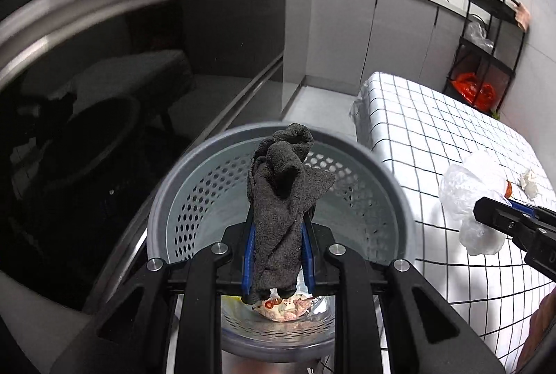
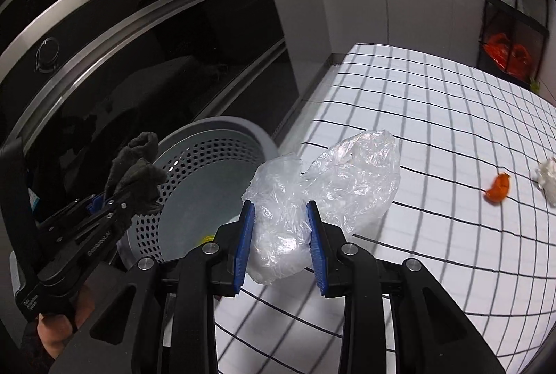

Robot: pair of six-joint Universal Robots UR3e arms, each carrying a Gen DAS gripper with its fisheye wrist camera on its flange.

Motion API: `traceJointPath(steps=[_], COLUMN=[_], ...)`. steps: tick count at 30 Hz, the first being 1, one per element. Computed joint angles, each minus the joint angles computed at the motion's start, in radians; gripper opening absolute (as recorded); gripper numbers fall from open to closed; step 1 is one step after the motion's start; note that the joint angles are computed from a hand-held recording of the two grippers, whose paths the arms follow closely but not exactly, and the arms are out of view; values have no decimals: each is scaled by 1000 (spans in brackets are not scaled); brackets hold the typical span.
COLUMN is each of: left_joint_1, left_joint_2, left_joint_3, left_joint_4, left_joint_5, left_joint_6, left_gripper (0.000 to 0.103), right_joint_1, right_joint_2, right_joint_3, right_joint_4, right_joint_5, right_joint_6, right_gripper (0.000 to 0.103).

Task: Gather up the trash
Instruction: 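Carry grey cloth and plastic bag over the basket and open both tools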

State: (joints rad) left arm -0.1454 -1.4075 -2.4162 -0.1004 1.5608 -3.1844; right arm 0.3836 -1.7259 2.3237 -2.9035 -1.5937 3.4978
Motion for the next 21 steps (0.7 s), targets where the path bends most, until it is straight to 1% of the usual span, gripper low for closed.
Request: traceJointPath(steps=[2,5,10,13,16,21], left_joint_1=[52,128,140,169,175,180], left_joint_2=[11,28,-11,-9,-21,-22], left_joint_3=[-24,-57,-47,-56,-59,-58], left_joint_4=[3,5,22,24,33,32], left_joint_5=[-45,-107,-98,-122,-120,-123], left_joint_6=[14,39,42,58,65,69], left_gripper=[21,21,22,22,22,23], right_joint_1=[31,52,83,99,94,117], right_joint_2=[65,144,255,298,318,346], right_joint_3=[-48,-107,-194,-224,-238,-272], right_joint_4=[-12,-20,-26,-37,-40,-33], right_joint_5=[-17,-15,-9,-8,20,19], right_joint_6=[7,6,-3,-6,-15,-6], right_gripper=[30,30,30,30,31,32])
